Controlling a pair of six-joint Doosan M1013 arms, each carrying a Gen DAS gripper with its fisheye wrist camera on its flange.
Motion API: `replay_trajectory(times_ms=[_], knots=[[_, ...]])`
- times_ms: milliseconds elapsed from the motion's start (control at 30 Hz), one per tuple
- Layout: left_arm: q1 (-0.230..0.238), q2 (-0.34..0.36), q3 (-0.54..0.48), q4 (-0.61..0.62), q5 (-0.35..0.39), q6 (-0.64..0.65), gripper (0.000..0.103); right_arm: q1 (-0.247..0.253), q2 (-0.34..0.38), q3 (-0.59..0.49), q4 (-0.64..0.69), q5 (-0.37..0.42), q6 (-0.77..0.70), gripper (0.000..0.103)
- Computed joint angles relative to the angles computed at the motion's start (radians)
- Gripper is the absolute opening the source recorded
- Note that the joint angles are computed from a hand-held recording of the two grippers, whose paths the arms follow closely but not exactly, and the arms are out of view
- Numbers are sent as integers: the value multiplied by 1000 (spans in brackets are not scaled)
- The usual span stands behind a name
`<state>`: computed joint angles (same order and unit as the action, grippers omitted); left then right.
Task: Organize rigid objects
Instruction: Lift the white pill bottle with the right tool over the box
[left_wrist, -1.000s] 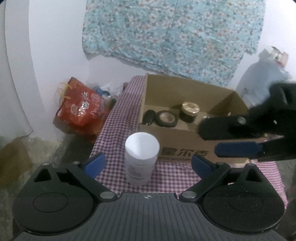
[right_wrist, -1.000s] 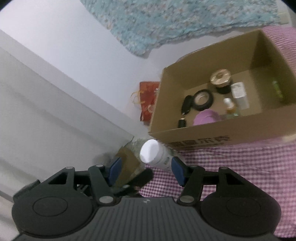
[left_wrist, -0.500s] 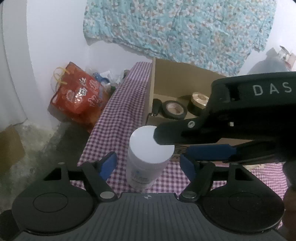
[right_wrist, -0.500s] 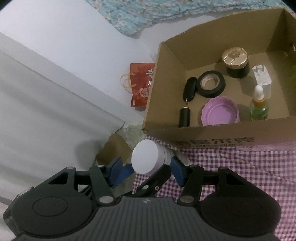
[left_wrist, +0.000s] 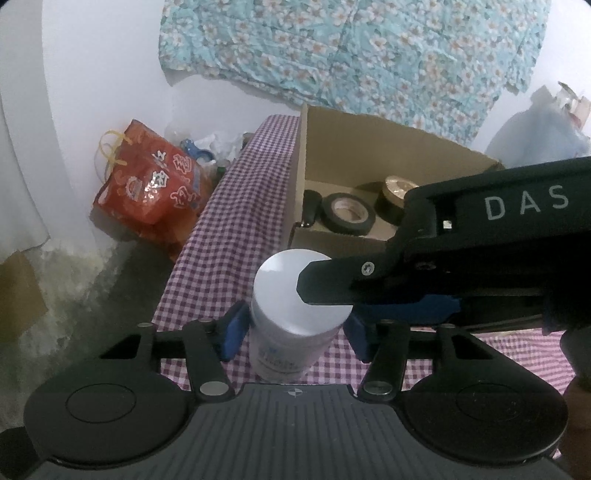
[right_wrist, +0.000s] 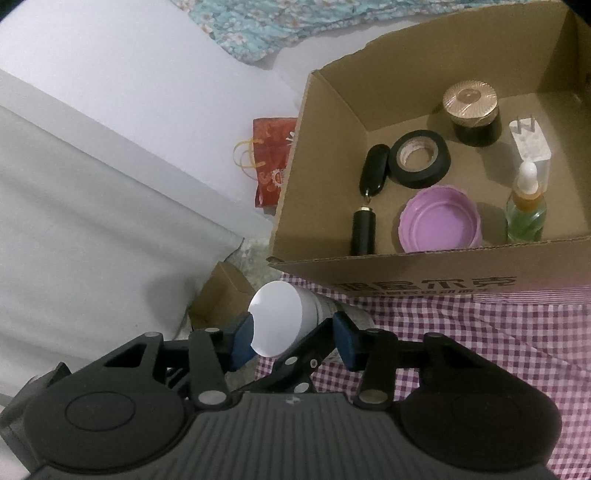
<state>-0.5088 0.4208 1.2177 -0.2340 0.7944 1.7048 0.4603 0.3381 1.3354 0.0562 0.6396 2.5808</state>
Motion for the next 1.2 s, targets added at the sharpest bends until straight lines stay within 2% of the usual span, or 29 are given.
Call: replay_trajectory(times_ms=[500,867,1000,1200], knots=[[-1,-12,16,9,-25,8,53,7,-5,1,-5,-9,-15,46],[-5,-84,63,23,-76,44,53,34,-57,28,-35,-50,-36,46],[-18,-107,61,29,-108,75,53,44,-94,49,-92,-92,-2,46],[-46,-109,21,-16,-145,151,53,43,-163,95,-252,-163,118,46]])
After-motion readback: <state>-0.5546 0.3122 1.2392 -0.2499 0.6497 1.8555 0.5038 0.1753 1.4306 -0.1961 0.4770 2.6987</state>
